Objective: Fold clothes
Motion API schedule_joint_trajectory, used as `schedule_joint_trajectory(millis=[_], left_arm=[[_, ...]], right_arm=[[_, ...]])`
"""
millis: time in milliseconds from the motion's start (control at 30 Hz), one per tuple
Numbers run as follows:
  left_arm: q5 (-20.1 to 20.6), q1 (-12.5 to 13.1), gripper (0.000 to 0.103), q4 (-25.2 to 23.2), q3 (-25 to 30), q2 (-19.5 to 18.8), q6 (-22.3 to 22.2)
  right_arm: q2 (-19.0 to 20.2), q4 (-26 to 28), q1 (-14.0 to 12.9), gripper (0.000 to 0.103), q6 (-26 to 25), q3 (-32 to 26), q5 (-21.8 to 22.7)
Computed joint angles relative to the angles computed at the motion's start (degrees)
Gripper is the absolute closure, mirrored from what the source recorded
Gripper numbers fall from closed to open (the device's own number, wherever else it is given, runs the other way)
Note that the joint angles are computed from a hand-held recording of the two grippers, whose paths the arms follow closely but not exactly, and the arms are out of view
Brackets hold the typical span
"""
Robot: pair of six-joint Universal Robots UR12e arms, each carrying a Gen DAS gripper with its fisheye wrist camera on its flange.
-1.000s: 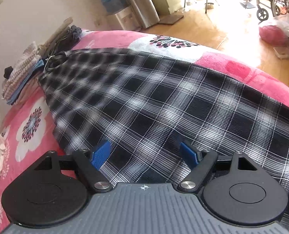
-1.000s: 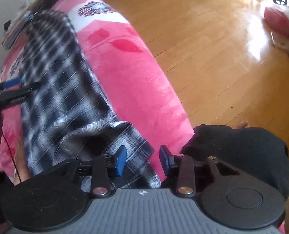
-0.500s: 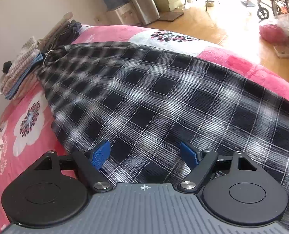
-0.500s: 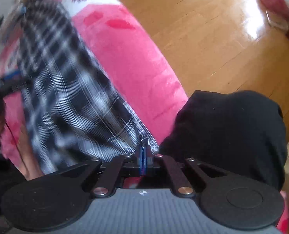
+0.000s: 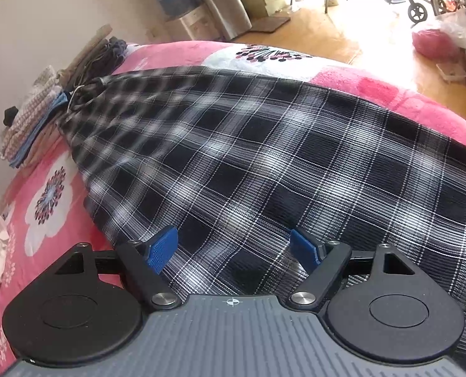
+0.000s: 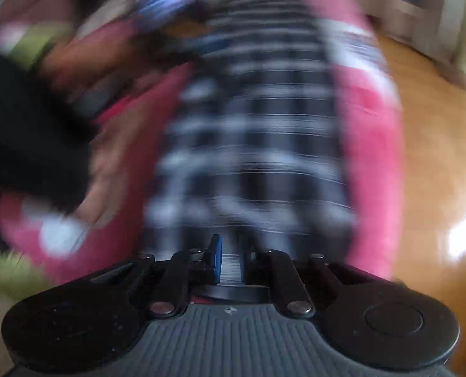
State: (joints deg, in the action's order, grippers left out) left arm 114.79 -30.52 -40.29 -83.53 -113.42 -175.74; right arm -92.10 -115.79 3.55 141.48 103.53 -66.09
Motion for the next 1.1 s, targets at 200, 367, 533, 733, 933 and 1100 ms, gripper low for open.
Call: schedule_joint_trajectory(millis=[200, 367, 533, 733, 933, 1100], left_arm=[[-0.1, -0.1, 0.024, 1.3, -0.7, 0.4, 0.3], [-0.6, 0.0, 0.024, 1.7, -1.1, 0.7, 0.0], [-0.8, 0.2, 0.024, 1.7, -1.3, 0.9, -0.5], [-1.0, 0.4, 0.024, 1.6, -1.5, 1.1, -0.9], [-1.0, 0.3, 0.024, 1.3, -1.5, 1.1, -0.7], [-0.9, 0.2, 0.024, 1.2, -1.6, 1.1, -0.7]], right_arm=[[1.7, 6.1, 4.6, 0.091, -5.4, -0.5, 0.0], [2.5, 4.9, 6.4, 0.072, -2.3, -0.3, -1.7], [2.3, 2.7, 7.2, 0.072, -1.4, 0.9, -3.7], [2.1, 0.1, 6.9, 0.096, 2.7, 1.8, -3.6], [2.3, -0.4, 6.6, 0.103, 5.2, 1.6, -3.9], [1.9, -1.4, 6.6, 0.102, 3.7, 2.3, -2.6]])
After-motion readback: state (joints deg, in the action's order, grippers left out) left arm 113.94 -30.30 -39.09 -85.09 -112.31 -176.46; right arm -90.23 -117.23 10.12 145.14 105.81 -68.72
